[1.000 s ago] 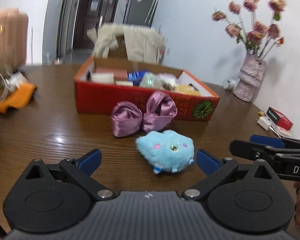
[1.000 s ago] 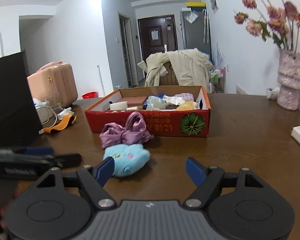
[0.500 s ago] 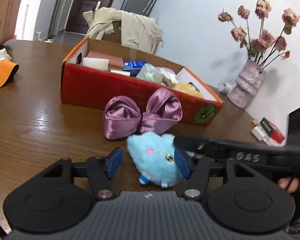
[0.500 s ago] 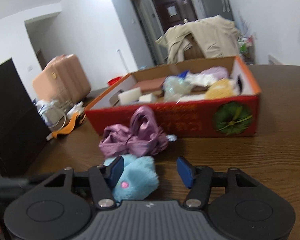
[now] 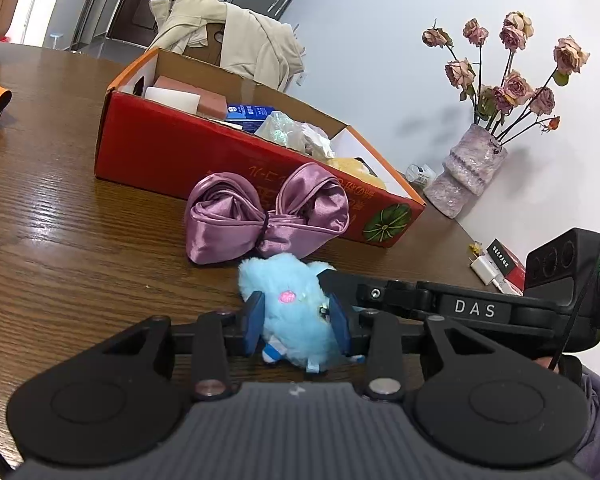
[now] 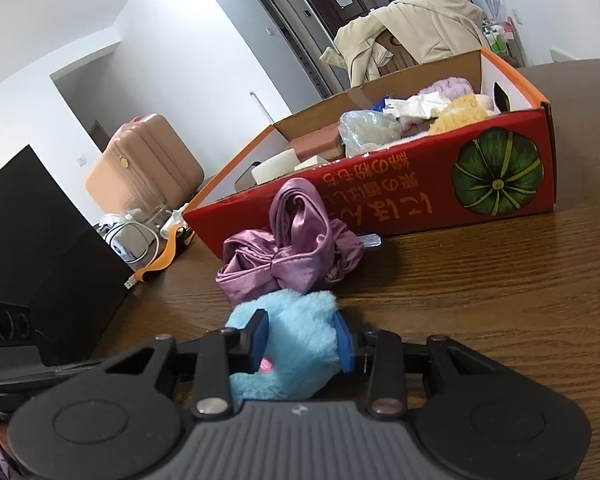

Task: Organize soft objects
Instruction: 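Grasp the light-blue plush with the left gripper while the right closes on it, then carry the plush into the box and open both grippers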

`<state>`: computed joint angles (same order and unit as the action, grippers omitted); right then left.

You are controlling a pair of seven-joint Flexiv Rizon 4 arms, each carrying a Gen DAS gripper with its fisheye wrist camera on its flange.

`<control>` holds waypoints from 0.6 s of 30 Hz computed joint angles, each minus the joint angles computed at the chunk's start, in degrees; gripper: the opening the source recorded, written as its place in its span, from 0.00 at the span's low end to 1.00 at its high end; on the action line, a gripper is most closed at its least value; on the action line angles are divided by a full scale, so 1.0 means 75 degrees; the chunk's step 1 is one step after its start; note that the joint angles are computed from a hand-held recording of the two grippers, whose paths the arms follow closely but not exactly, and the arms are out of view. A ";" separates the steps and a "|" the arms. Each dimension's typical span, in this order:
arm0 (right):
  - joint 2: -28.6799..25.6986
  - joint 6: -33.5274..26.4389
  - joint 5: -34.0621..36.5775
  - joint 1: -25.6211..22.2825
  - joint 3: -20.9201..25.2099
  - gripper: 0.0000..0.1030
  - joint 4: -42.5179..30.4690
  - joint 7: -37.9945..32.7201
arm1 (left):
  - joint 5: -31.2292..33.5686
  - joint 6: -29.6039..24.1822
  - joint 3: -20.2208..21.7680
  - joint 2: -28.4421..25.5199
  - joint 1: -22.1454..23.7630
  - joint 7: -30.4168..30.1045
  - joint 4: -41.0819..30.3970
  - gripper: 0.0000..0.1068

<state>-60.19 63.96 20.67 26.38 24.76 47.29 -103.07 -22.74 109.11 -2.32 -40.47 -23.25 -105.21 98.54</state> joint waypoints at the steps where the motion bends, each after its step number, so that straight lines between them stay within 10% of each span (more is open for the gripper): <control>1: -0.0011 -0.0017 0.0015 -0.0004 0.0007 0.34 -0.0017 0.0022 | 0.0024 0.0034 -0.0052 0.0009 0.0038 -0.0024 0.0024 0.33; 7: 0.0411 0.0331 0.0054 0.0014 -0.0109 0.31 0.0629 0.0259 | -0.0409 0.0085 0.0760 0.0301 -0.0863 0.0035 0.0257 0.32; 18: 0.2173 0.3014 -0.0206 -0.0438 0.0422 0.31 0.3615 0.0273 | -0.0332 0.1071 -0.0068 0.0661 -0.0741 0.0569 0.0404 0.32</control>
